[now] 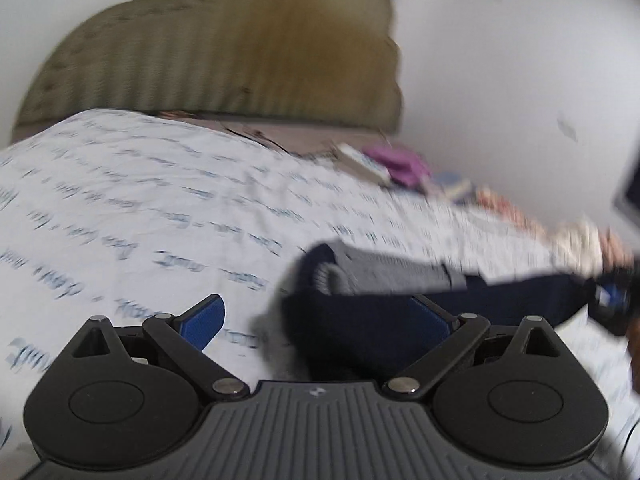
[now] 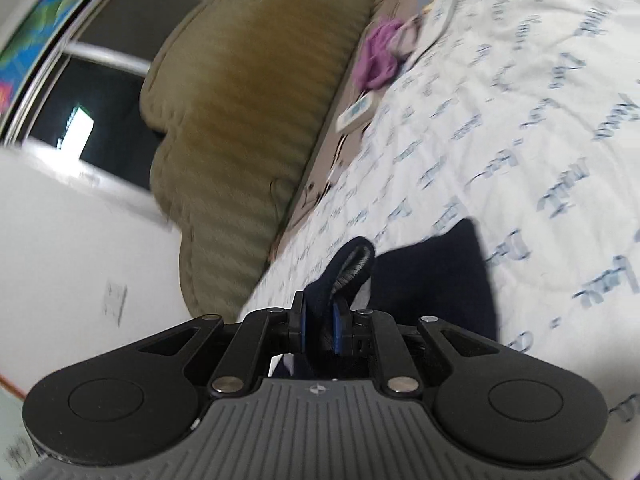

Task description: Fold small clothes

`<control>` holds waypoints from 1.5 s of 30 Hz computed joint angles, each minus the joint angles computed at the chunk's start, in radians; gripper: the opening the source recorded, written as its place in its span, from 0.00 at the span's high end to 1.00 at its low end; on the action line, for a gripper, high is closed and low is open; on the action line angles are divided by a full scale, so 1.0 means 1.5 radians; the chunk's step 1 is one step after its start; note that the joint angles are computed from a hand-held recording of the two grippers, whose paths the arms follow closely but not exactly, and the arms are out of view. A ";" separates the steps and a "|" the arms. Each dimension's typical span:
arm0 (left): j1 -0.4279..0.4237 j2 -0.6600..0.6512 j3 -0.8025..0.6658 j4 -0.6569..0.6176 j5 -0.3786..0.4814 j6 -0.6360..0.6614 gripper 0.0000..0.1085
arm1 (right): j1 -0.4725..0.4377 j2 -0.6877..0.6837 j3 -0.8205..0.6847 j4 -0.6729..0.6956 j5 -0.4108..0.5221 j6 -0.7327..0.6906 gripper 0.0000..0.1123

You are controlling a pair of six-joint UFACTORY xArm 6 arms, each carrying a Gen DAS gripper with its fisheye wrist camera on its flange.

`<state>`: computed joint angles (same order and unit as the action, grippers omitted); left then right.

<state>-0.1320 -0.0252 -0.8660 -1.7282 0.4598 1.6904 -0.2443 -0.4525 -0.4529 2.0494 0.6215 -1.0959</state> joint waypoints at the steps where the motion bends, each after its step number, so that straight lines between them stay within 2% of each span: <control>1: -0.012 0.009 -0.004 0.024 -0.012 -0.012 0.09 | -0.012 0.008 0.002 -0.002 0.009 0.004 0.85; 3: -0.030 0.025 -0.013 0.082 -0.030 -0.053 0.09 | -0.020 0.027 0.002 -0.016 0.014 0.012 0.86; 6: -0.038 0.006 0.015 0.107 -0.043 -0.056 0.09 | -0.019 0.031 0.010 -0.018 0.027 0.008 0.88; 8: -0.044 -0.050 0.063 0.063 -0.054 -0.022 0.09 | -0.017 0.024 0.007 -0.022 0.039 0.015 0.89; 9: -0.037 -0.092 0.100 -0.001 -0.027 0.019 0.09 | -0.014 0.017 0.005 -0.024 0.048 0.014 0.89; 10: -0.023 -0.137 0.143 -0.061 0.024 0.051 0.09 | -0.004 0.006 0.000 -0.027 0.050 0.013 0.89; 12: -0.007 -0.186 0.201 -0.098 0.105 0.046 0.09 | 0.018 0.004 -0.018 -0.038 0.037 0.007 0.88; 13: -0.008 -0.196 0.214 -0.086 0.122 0.016 0.09 | 0.034 0.004 -0.029 -0.061 0.012 0.014 0.85; 15: -0.015 -0.200 0.225 -0.071 0.126 -0.042 0.09 | 0.069 0.022 -0.057 -0.121 -0.056 0.048 0.70; 16: -0.011 -0.197 0.227 -0.066 0.135 -0.066 0.09 | 0.080 0.028 -0.061 -0.149 -0.083 0.059 0.58; 17: -0.005 -0.191 0.227 -0.063 0.144 -0.091 0.09 | 0.088 0.031 -0.061 -0.169 -0.109 0.064 0.54; 19: 0.004 -0.184 0.225 -0.049 0.148 -0.136 0.09 | 0.104 0.036 -0.059 -0.217 -0.174 0.088 0.54; 20: 0.005 -0.187 0.226 -0.050 0.138 -0.149 0.09 | 0.101 0.038 -0.054 -0.222 -0.186 0.093 0.54; 26: 0.072 -0.231 0.230 -0.118 0.136 -0.200 0.09 | 0.058 0.035 -0.030 -0.210 -0.140 0.071 0.55; 29: 0.113 -0.228 0.222 -0.118 0.147 -0.290 0.07 | 0.061 0.046 -0.035 -0.236 -0.105 0.084 0.55; 31: 0.139 -0.214 0.218 -0.099 0.187 -0.364 0.07 | 0.069 0.060 -0.042 -0.272 -0.090 0.108 0.56; 33: 0.147 -0.202 0.218 -0.096 0.209 -0.417 0.06 | 0.082 0.069 -0.046 -0.278 -0.089 0.111 0.65; 34: 0.148 -0.196 0.218 -0.094 0.220 -0.437 0.06 | 0.091 0.068 -0.047 -0.276 -0.095 0.101 0.76; 35: 0.149 -0.186 0.213 -0.088 0.230 -0.461 0.06 | 0.103 0.063 -0.047 -0.284 -0.107 0.105 0.83; 39: 0.150 -0.145 0.198 -0.103 0.275 -0.523 0.06 | 0.109 0.050 -0.051 -0.299 -0.099 0.116 0.84; 43: 0.115 -0.102 0.150 -0.077 0.194 -0.570 0.06 | 0.125 0.088 -0.074 -0.418 -0.135 0.235 0.83; 45: 0.119 -0.115 0.145 -0.062 0.170 -0.562 0.06 | 0.118 0.076 -0.068 -0.408 -0.132 0.229 0.72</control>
<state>0.0465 -0.1976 -0.6487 -1.8211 0.7146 0.8472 -0.0676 -0.3381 -0.5552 1.4379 0.4240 -0.7531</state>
